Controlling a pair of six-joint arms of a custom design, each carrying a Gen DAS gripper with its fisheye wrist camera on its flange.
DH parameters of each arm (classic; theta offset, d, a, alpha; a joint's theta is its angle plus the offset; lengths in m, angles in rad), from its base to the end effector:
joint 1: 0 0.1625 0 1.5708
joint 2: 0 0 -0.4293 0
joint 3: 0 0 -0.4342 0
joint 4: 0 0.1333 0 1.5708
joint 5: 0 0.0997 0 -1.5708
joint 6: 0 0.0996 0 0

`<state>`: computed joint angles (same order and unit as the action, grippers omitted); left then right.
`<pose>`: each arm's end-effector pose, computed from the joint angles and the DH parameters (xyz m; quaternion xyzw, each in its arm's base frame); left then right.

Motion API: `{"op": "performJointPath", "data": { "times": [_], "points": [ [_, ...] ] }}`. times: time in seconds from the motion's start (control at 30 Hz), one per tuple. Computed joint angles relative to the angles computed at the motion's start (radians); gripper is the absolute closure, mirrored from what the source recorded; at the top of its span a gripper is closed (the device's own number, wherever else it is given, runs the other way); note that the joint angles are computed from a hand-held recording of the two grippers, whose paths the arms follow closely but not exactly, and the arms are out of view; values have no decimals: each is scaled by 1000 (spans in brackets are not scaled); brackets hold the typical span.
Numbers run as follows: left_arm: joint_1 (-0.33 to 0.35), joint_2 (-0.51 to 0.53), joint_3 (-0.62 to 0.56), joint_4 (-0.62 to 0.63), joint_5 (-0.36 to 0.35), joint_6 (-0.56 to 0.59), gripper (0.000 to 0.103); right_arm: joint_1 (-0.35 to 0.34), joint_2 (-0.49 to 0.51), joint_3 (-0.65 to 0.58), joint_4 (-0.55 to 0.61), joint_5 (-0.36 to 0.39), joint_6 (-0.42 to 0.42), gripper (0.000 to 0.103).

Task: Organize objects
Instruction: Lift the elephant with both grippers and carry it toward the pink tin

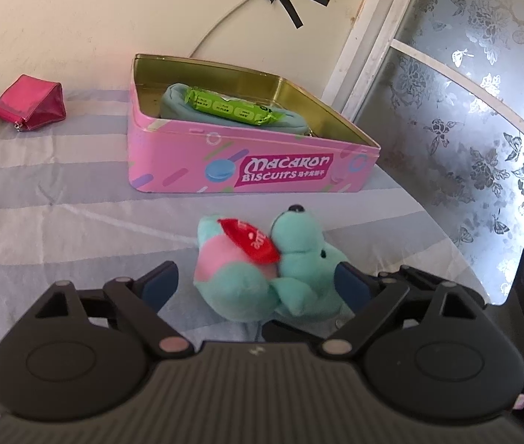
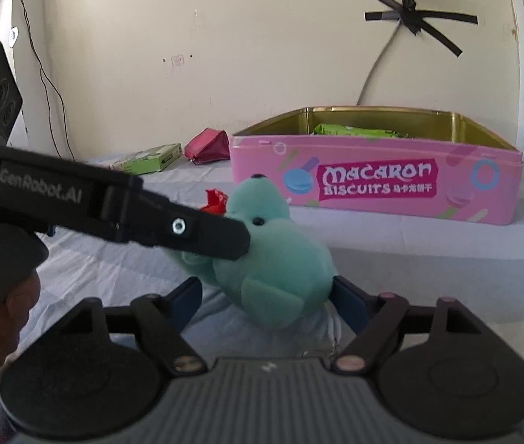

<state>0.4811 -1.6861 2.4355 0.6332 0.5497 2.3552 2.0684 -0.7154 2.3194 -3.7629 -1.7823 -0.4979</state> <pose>-0.0588 -0.2769 0.2234 0.0858 0.8656 -0.4408 0.2216 0.3119 -0.3388 -0.0156 0.4275 -0.8509 0.2882 0.1011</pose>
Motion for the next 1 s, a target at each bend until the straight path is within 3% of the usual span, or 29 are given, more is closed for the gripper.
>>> {"op": "performJointPath", "data": {
  "times": [0.5, 1.0],
  "points": [
    [115, -61, -8, -92, 98, 113, 1, -7, -7, 5, 9, 13, 21, 25],
    [118, -86, 6, -112, 104, 158, 0, 0, -7, -1, 27, -2, 24, 25]
  ]
}}
